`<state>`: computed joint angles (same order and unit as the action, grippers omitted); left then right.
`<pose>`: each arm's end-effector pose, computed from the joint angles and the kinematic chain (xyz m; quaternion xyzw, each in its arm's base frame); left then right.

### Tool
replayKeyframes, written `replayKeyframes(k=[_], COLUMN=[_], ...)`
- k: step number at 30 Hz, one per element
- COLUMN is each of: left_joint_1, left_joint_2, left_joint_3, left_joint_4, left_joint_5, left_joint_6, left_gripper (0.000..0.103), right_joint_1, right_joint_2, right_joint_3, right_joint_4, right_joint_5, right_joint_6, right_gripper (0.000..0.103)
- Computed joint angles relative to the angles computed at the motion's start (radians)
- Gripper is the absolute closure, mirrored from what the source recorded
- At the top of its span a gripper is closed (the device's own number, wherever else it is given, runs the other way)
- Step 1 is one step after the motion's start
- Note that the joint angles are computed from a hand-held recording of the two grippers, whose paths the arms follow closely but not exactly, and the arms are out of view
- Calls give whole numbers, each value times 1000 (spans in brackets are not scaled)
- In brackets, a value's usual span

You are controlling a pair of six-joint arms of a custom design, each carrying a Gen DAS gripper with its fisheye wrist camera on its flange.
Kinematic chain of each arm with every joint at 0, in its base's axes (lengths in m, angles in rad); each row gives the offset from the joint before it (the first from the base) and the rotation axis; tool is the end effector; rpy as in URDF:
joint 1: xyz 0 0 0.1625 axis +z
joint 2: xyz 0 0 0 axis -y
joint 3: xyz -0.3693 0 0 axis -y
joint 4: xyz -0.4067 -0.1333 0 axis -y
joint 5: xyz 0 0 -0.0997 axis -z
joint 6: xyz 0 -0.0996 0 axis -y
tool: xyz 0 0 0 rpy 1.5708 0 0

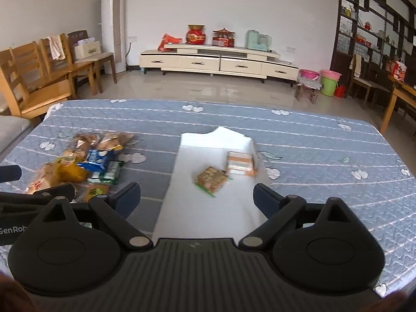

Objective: Organize snacks
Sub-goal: 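Move both open tools back over the snack pile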

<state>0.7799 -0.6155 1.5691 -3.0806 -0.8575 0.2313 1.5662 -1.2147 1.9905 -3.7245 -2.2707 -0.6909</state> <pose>-0.3306 -0.6062 0.0327 0.3571 0.8328 -0.3400 0.2516 0.0668 -0.5133 0.3071 0.0387 -0.7562 0.4713 0.4523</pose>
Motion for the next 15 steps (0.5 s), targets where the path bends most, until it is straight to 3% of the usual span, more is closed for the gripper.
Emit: replayKeyframes(k=[15], left_joint_1=[47], left_joint_2=[-34], left_joint_3=[37], left_joint_4=[-34], left_joint_5=[3], left_joint_6=[5], left_gripper=[13], right_joint_1=[21], right_joint_2=[60], right_joint_3=[-26], right_joint_4=[27], right_joint_5=[11], right_joint_6=[6], right_gripper=[0])
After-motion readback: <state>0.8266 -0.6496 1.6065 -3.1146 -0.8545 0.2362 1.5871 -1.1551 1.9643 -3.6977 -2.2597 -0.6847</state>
